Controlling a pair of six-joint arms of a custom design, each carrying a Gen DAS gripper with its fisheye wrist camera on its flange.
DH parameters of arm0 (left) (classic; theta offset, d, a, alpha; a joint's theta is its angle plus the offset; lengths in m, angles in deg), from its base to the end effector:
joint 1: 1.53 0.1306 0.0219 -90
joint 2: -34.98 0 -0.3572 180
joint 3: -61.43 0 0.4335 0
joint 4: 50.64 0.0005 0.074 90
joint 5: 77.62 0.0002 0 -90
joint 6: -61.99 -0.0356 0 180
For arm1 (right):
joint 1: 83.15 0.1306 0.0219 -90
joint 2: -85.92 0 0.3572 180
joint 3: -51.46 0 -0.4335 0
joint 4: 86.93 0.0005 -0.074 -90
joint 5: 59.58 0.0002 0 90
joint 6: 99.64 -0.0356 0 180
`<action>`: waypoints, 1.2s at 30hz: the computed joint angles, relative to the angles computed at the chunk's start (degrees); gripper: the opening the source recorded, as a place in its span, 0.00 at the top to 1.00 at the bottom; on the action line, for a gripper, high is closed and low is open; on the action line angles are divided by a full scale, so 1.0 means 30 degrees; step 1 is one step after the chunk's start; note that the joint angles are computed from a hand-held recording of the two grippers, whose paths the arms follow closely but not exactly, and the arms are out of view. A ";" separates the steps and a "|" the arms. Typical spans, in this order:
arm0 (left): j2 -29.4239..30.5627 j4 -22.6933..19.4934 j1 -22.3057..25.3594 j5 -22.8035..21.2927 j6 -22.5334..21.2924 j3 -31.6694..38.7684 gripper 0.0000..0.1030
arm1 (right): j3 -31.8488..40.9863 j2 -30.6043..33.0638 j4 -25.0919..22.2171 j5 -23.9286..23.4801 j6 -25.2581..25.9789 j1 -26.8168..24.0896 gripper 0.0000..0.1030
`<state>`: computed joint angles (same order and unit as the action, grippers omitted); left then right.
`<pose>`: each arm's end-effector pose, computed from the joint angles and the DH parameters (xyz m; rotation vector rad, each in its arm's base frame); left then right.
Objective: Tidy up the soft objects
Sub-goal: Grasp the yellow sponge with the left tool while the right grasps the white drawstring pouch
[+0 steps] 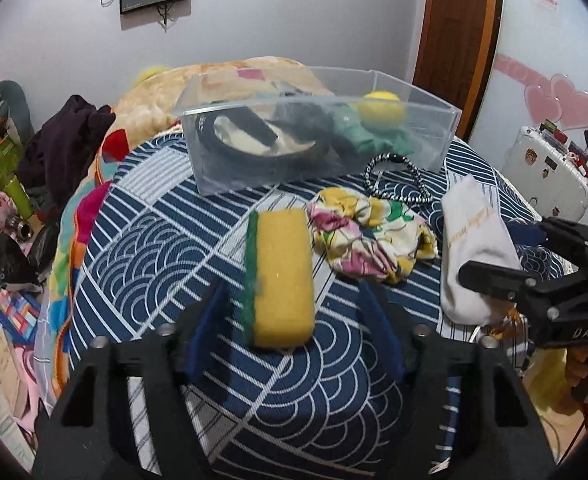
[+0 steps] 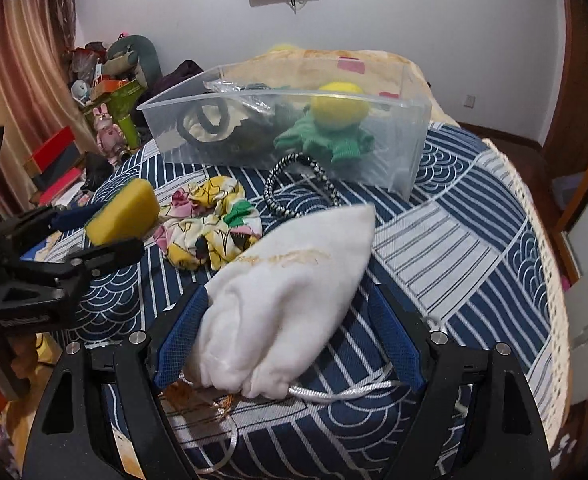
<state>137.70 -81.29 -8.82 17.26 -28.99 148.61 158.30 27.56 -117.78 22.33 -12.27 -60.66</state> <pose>0.5886 -0.0789 0.2838 0.2121 2.3691 -0.1538 0.6493 0.2737 0.2457 -0.4798 2.3413 0.3766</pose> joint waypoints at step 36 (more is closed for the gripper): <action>-0.0705 0.2555 0.0497 0.0518 0.1091 0.1352 0.71 | 0.0024 -0.1550 0.4793 0.0824 0.0114 -0.0131 0.80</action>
